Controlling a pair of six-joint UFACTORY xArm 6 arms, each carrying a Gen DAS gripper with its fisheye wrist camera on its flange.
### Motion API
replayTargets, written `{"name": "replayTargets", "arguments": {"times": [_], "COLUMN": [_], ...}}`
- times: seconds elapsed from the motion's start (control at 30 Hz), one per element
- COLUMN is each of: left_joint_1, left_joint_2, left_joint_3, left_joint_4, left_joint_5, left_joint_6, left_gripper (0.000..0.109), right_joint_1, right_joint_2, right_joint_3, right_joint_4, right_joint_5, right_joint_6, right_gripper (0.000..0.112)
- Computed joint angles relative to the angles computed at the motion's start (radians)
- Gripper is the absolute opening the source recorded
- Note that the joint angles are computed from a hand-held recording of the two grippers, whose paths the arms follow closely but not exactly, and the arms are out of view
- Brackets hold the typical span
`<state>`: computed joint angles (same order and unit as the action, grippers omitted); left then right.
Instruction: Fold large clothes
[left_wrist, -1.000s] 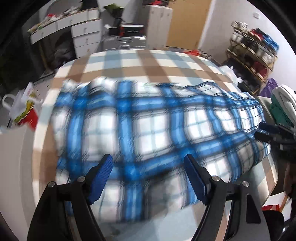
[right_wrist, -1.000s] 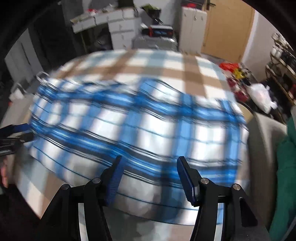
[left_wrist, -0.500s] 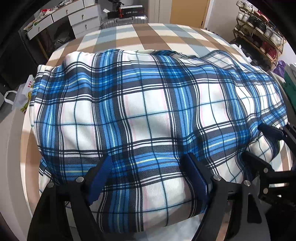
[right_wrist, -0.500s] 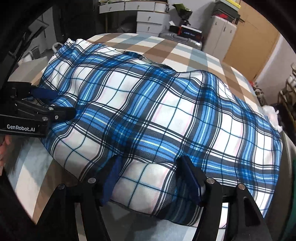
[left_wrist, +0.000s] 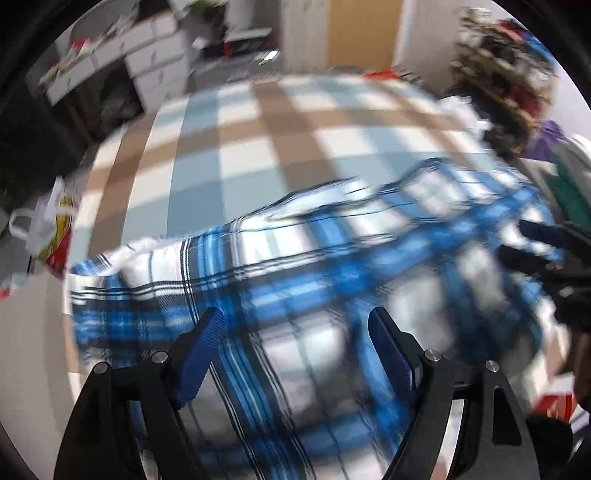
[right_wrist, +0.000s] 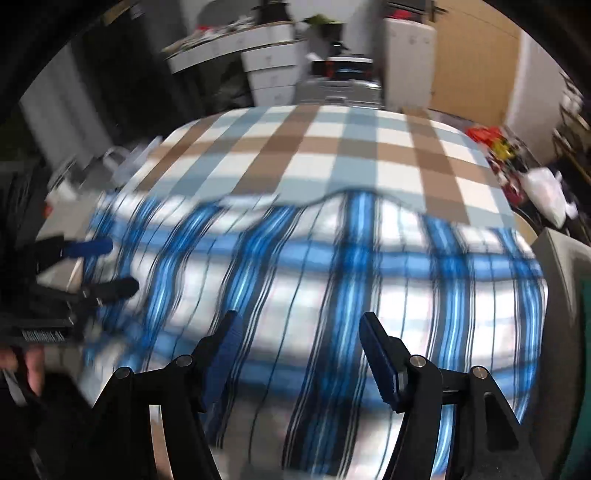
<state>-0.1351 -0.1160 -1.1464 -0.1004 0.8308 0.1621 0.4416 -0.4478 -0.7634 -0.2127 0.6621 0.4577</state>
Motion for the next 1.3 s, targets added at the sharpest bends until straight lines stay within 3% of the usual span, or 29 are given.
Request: {"name": "replayTargets", "arguments": {"times": [0.1,0.17,0.2,0.27,0.3,0.37,0.43,0.47,0.57,0.73,0.77,0.8,0.83,0.87,0.9,1.17,1.3], "left_joint_1": [0.029,0.031,0.041,0.087,0.104,0.151,0.193,0.215,0.277,0.290,0.287,0.283,0.280,0.279,0.274,0.241,0.236], "left_joint_2": [-0.007,0.007,0.003,-0.028,-0.045,-0.083,-0.099,-0.100,-0.083,-0.033,-0.027,-0.046,-0.041,-0.038,-0.041,-0.067,-0.052], "left_joint_3": [0.057,0.029,0.026,0.031,0.040,0.067,0.073,0.070,0.049,0.013,0.009,0.021,0.016,0.011,0.012,0.044,0.040], "left_joint_4": [-0.061,-0.042,-0.064,-0.121,-0.146,-0.182,-0.201,-0.242,-0.369,-0.355,-0.350,-0.345,-0.341,-0.334,-0.321,-0.241,-0.191], "left_joint_5": [-0.054,-0.027,-0.023,-0.024,-0.044,-0.110,-0.143,-0.142,-0.107,-0.074,-0.073,-0.062,-0.057,-0.053,-0.053,-0.090,-0.083], "left_joint_6": [0.081,0.109,0.119,0.142,0.160,0.178,0.145,0.154,0.186,0.151,0.150,0.148,0.149,0.150,0.145,0.120,0.086], "left_gripper": [0.078,0.078,0.078,0.078,0.078,0.078,0.078,0.078,0.078,0.078,0.078,0.078,0.078,0.078,0.078,0.078,0.078], "right_joint_1": [-0.025,-0.016,0.001,0.026,0.030,0.035,0.049,0.059,0.082,0.057,0.054,0.039,0.031,0.025,0.028,0.047,0.081], "right_joint_2": [0.164,0.268,0.280,0.321,0.318,0.290,0.302,0.324,0.448,0.617,0.619,0.633,0.644,0.649,0.636,0.646,0.743], "right_joint_3": [-0.120,-0.188,-0.199,-0.274,-0.288,-0.294,-0.318,-0.342,-0.456,-0.597,-0.596,-0.616,-0.641,-0.650,-0.633,-0.683,-0.773], "right_joint_4": [-0.029,-0.066,-0.130,-0.147,-0.129,-0.105,-0.064,-0.030,0.057,0.237,0.299,0.399,0.458,0.474,0.449,0.398,0.115], "right_joint_5": [0.041,0.128,0.129,0.215,0.216,0.120,0.038,0.028,0.054,0.128,0.142,0.175,0.213,0.223,0.195,0.100,0.128], "right_joint_6": [0.019,0.016,0.024,-0.017,-0.042,-0.089,-0.178,-0.236,-0.408,-0.554,-0.563,-0.606,-0.624,-0.640,-0.645,-0.577,-0.385], "right_gripper": [0.065,0.066,0.067,0.063,0.055,0.058,0.081,0.085,0.085,0.083,0.079,0.057,0.025,0.011,0.004,0.003,0.003]}}
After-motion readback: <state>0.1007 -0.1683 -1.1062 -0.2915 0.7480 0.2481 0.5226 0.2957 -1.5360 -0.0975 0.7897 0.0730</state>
